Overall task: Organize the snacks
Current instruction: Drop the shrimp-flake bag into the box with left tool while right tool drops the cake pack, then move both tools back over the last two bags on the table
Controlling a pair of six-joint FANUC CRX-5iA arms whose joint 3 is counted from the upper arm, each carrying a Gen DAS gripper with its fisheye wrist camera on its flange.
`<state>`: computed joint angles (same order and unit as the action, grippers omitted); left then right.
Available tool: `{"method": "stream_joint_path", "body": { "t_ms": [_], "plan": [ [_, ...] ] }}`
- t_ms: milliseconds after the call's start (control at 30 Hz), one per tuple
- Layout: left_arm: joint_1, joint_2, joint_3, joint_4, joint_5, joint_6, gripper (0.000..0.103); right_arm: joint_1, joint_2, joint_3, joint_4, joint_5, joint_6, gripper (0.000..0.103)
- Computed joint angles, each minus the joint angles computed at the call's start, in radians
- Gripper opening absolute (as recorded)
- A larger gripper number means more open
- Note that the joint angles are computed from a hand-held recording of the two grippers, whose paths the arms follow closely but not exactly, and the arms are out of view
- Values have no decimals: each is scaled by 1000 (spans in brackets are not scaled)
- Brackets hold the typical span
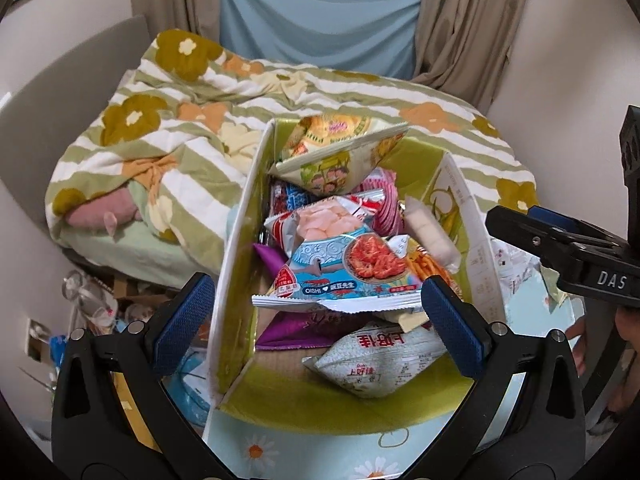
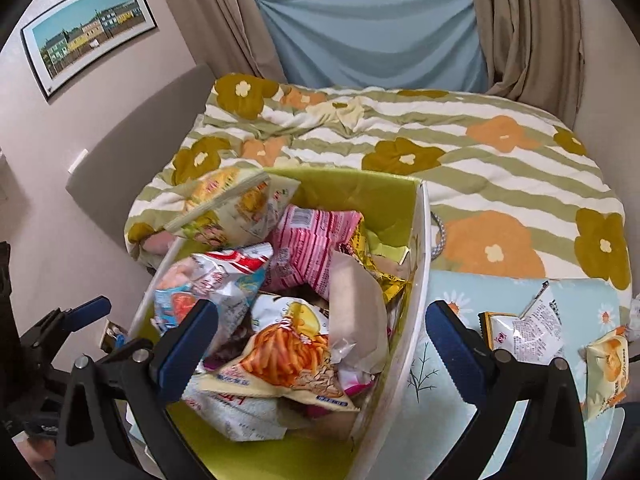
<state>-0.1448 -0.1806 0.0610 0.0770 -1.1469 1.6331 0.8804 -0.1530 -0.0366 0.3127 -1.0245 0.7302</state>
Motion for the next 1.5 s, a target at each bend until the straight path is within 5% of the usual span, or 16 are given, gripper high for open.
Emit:
{"method": "stream_joint_path", "body": {
  "t_ms": [400, 767, 967, 1167, 1500],
  "plan": [
    [-55, -10, 23, 45, 19, -50, 103, 98, -137, -67, 159, -121, -158, 103],
    [-269, 104, 181, -64, 21, 19, 103, 109, -314, -186, 313, -259, -261, 103],
    [-404, 240, 341, -138, 10, 58, 103, -24, -394, -213, 250, -265, -161, 103],
    [-479, 457, 555, -102, -80, -5, 103, -257, -428, -216, 74, -223, 17, 103],
    [-563, 905, 1088, -145, -453, -143, 103, -589, -366, -214, -212, -221, 364, 103]
  ]
}}
